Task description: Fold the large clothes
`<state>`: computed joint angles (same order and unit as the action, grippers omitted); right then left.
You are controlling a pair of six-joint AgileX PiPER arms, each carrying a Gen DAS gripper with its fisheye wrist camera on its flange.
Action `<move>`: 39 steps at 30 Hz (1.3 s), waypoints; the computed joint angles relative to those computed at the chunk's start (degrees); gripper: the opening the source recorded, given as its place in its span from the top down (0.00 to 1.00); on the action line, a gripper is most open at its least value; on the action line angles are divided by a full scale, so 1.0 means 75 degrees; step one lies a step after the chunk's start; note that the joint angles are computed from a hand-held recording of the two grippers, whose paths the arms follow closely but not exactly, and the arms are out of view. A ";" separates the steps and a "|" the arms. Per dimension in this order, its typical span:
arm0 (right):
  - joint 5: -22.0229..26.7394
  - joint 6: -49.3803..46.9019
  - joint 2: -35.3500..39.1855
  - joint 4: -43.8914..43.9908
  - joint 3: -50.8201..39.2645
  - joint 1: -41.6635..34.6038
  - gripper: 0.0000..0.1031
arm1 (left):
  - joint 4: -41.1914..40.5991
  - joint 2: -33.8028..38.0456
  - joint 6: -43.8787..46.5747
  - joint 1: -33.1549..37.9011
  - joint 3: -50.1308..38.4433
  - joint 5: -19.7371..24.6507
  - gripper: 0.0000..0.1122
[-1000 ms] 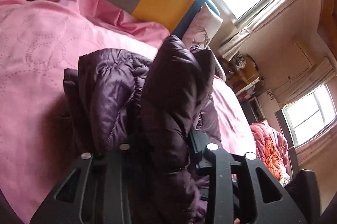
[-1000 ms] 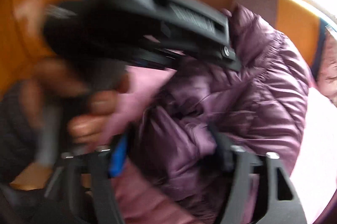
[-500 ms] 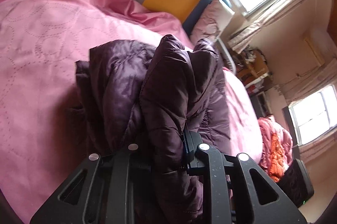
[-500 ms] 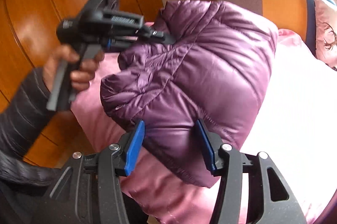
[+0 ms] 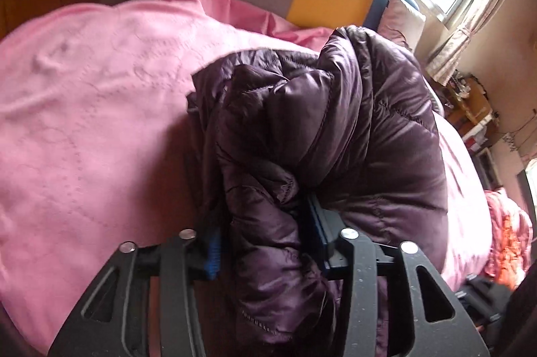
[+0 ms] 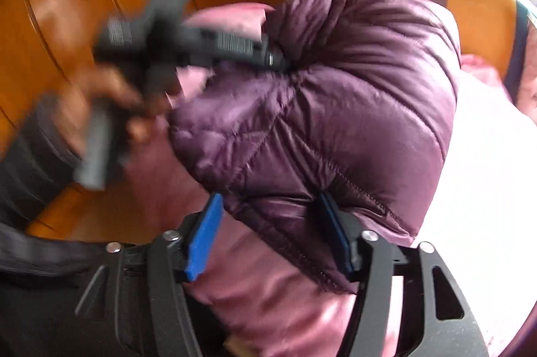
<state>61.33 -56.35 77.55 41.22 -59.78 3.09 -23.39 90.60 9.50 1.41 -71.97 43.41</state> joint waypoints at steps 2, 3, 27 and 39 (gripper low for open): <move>0.0478 -0.0157 0.0151 0.0476 -0.0570 -0.0655 0.32 | 0.0404 -0.0269 -0.0304 -0.0154 0.0277 -0.0362 0.55; 0.0527 -0.0052 0.0282 0.0670 -0.0897 -0.0894 0.30 | 0.0526 -0.0375 -0.0441 -0.0202 0.0401 -0.0505 0.54; -0.0974 0.6942 0.6053 -0.4934 -0.7370 0.2737 0.08 | 0.0580 -0.0411 -0.0242 -0.0155 0.1376 -0.1886 0.32; -0.0766 0.6545 0.6376 -0.4081 -0.7762 0.2385 0.04 | 0.0503 -0.0415 -0.0024 -0.0195 0.1511 -0.2072 0.32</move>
